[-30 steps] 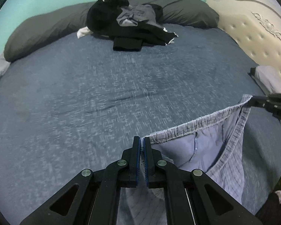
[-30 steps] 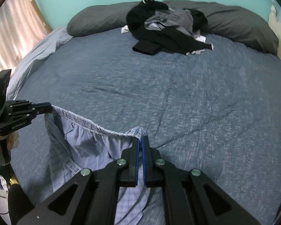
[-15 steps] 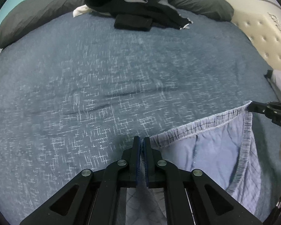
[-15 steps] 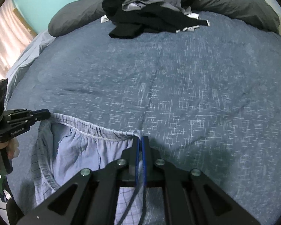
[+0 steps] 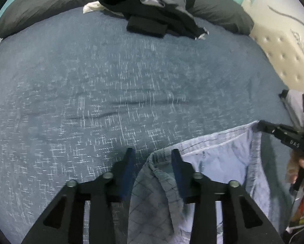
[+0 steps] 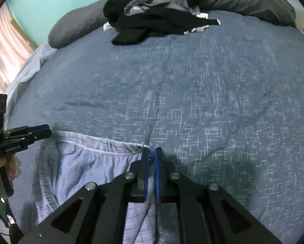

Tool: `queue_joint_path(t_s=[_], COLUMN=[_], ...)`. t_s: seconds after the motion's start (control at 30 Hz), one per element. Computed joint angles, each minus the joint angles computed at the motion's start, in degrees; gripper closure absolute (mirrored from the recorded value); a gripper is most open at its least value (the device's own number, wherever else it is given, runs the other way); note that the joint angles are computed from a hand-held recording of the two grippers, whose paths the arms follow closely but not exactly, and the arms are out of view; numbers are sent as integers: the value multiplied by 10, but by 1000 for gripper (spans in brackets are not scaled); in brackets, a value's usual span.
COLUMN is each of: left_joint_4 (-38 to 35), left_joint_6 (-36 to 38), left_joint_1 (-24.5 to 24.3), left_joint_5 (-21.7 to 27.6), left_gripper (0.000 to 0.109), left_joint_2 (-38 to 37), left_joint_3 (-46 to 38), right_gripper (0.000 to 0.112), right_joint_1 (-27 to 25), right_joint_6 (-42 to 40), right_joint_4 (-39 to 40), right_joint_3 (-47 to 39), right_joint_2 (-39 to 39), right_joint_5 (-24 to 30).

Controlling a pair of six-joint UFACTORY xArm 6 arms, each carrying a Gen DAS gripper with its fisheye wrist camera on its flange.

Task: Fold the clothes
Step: 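Hold the waistband with both grippers and lay the boxers flat on the bed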

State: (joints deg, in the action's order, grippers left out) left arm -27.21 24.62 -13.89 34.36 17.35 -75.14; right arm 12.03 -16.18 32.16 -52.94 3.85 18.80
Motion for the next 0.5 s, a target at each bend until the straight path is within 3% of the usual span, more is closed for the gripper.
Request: queue_joint_path(t_s=[0.23,0.5], left_joint_4=[-27,-25], left_joint_6=[50,69], left_joint_1=[19,33], left_joint_5=[2,-3], left_gripper=[65,65], left_joint_2=[-26,-19], left_joint_3=[30,61], right_gripper=[89,89], right_joint_1=[0,3], right_joint_6=[-87,-75], right_joint_4=[99,61], right_joint_3=[32,74], right_joint_2=[-47,-51], right_joint_5=[-14,-24])
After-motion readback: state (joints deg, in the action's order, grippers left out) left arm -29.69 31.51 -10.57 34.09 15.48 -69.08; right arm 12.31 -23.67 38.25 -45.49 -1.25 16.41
